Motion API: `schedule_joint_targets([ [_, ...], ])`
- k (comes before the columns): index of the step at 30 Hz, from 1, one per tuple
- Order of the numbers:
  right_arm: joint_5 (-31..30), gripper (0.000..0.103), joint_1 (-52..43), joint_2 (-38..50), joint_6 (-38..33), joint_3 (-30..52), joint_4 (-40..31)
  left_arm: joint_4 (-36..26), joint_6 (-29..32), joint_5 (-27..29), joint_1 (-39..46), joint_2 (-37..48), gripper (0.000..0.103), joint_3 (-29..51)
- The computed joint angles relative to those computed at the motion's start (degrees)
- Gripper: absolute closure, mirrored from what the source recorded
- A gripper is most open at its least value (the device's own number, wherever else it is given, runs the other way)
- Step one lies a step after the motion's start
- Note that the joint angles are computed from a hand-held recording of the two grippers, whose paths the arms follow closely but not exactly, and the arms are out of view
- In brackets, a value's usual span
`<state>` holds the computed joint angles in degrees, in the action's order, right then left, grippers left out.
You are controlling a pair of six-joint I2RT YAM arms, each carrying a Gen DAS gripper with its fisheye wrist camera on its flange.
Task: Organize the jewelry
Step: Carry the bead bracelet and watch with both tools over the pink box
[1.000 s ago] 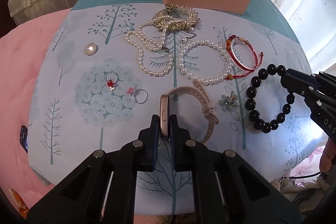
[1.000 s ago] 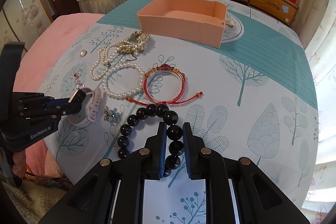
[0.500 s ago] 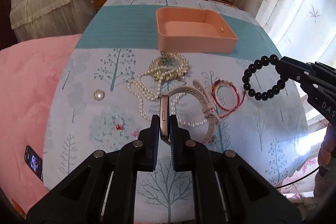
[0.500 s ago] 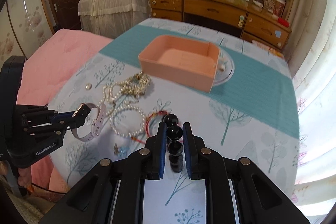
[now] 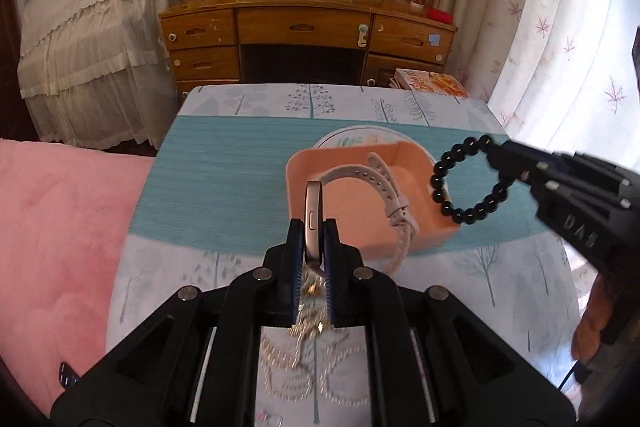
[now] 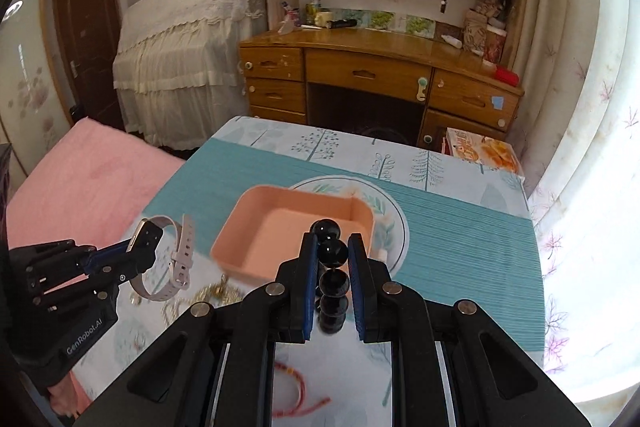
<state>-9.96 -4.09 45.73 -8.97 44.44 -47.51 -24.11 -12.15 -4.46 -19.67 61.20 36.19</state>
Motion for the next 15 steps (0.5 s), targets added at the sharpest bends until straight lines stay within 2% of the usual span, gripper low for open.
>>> schedule_joint_targets([
  [3, 0.2, 0.088, 0.8, 10.5, 3.4, 1.4, 6.5, 5.2, 0.3, 2.8, 1.5, 10.9, 0.096, 4.6],
  [8, -2.7, 0.088, 0.3, 25.5, 6.7, 2.9, 15.2, 11.0, -1.1, 2.3, 1.3, 24.4, 0.096, 9.5],
  [11, -4.3, 0.088, 0.2, 30.5, 6.5, 1.2, 19.4, 13.9, -1.6, 2.0, 1.7, 30.6, 0.096, 10.9],
  [15, -4.2, 0.087, 1.7, 33.0, 6.3, -2.4, 23.4, 17.1, -0.9, 2.9, 2.5, 33.9, 0.095, 9.4],
])
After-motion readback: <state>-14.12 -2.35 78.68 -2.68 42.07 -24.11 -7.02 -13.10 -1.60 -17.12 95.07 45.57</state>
